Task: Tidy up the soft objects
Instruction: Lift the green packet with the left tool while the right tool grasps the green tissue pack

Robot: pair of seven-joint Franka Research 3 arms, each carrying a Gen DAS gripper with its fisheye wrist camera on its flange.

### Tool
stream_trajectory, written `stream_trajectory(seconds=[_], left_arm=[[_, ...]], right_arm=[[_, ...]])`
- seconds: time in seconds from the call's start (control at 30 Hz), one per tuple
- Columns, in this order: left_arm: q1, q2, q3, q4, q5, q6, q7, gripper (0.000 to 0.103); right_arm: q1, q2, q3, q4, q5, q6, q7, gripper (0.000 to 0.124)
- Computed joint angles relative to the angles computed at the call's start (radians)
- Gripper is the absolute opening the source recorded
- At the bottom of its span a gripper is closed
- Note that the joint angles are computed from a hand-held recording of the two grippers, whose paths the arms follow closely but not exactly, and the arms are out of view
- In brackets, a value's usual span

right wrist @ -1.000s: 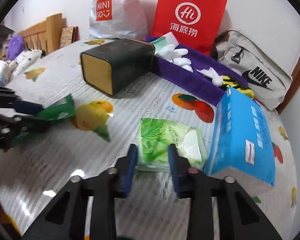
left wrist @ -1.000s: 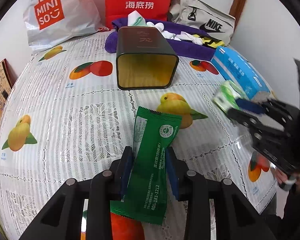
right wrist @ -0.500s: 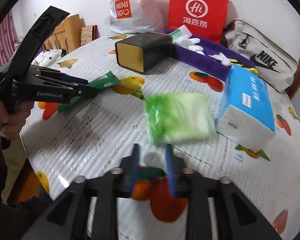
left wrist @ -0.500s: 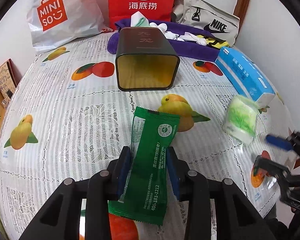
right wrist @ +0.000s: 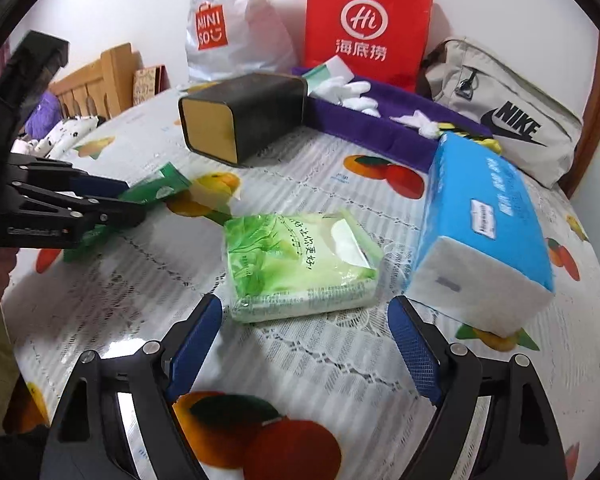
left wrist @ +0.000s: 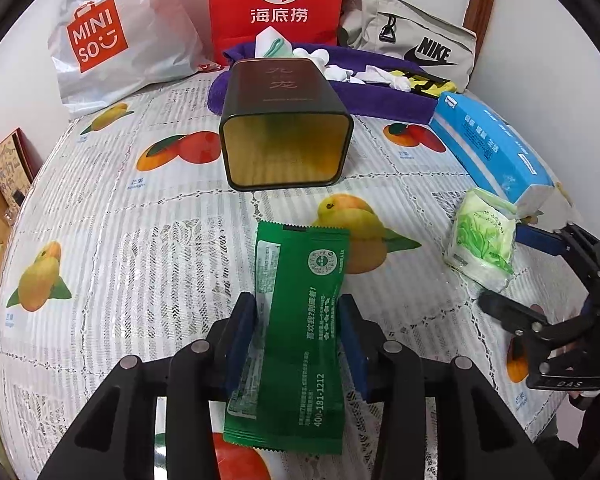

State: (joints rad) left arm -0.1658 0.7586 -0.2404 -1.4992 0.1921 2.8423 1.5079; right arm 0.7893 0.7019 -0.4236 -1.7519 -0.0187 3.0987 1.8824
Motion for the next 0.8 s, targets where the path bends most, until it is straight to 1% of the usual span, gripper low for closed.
stream_trajectory(seconds=[0.03,0.07,0.13,0.2,0.23,0.27,0.3,0.4,0.47,0.5,0.53,0.57,0.6,0.67,0.7,0.73,0.77,0.8], left_arm=[[0.003,0.001,-0.005,0.000,-0.003,0.001,0.002,0.043],[0.002,0.000,-0.004,-0.001,-0.003,0.002,0.000,0.044],[-0.011,-0.001,0.010,0.000,0.006,0.002,-0.012,0.045],[-0.017,-0.001,0.017,0.000,0.014,0.005,-0.018,0.046],[-0.018,-0.001,0.017,-0.002,0.017,0.009,-0.021,0.047],[-0.021,-0.001,0.021,-0.003,0.020,0.011,-0.026,0.047],[-0.023,-0.002,0.024,-0.004,0.024,0.013,-0.030,0.047],[-0.032,-0.002,0.033,-0.002,0.035,0.009,-0.046,0.048],[-0.030,-0.001,0.029,0.000,0.039,0.002,-0.043,0.052],[-0.031,-0.002,0.028,0.000,0.041,-0.002,-0.042,0.055],[-0.040,-0.004,0.036,-0.002,0.048,-0.003,-0.048,0.057],[-0.051,-0.006,0.050,-0.005,0.059,0.001,-0.060,0.057],[-0.061,-0.008,0.062,-0.009,0.070,0.007,-0.072,0.057],[-0.059,-0.009,0.061,-0.012,0.076,0.013,-0.079,0.057],[-0.055,-0.008,0.057,-0.011,0.076,0.013,-0.081,0.056],[-0.066,-0.011,0.071,-0.016,0.086,0.023,-0.096,0.046],[-0.066,-0.013,0.073,-0.024,0.095,0.038,-0.096,0.041],[-0.057,-0.013,0.062,-0.028,0.098,0.045,-0.084,0.038]], right_arm=[[-0.015,0.001,0.016,0.010,0.001,-0.007,-0.010,0.084],[-0.018,0.007,0.016,0.022,0.000,-0.014,-0.010,0.084],[-0.036,0.019,0.031,0.057,-0.003,-0.041,-0.012,0.084],[-0.072,0.027,0.067,0.087,-0.003,-0.063,-0.014,0.084],[-0.099,0.027,0.096,0.094,-0.001,-0.061,-0.022,0.083],[-0.117,0.026,0.117,0.095,0.000,-0.057,-0.029,0.078],[-0.130,0.023,0.132,0.092,0.002,-0.050,-0.033,0.076],[-0.118,0.003,0.122,0.053,0.008,-0.017,-0.023,0.076],[-0.106,-0.019,0.115,0.013,0.011,-0.002,-0.029,0.076],[-0.087,-0.031,0.098,-0.012,0.009,0.004,-0.028,0.076],[-0.054,-0.043,0.067,-0.043,0.006,0.011,-0.021,0.076],[-0.028,-0.053,0.042,-0.066,0.004,0.015,-0.015,0.076],[0.016,-0.069,-0.002,-0.107,0.000,0.026,0.000,0.076],[0.063,-0.089,-0.048,-0.161,0.008,0.043,0.014,0.076],[0.095,-0.100,-0.082,-0.192,0.017,0.052,0.028,0.076],[0.121,-0.107,-0.111,-0.218,0.029,0.060,0.040,0.076],[0.146,-0.110,-0.140,-0.239,0.043,0.065,0.052,0.076],[0.168,-0.116,-0.166,-0.263,0.061,0.072,0.064,0.076]])
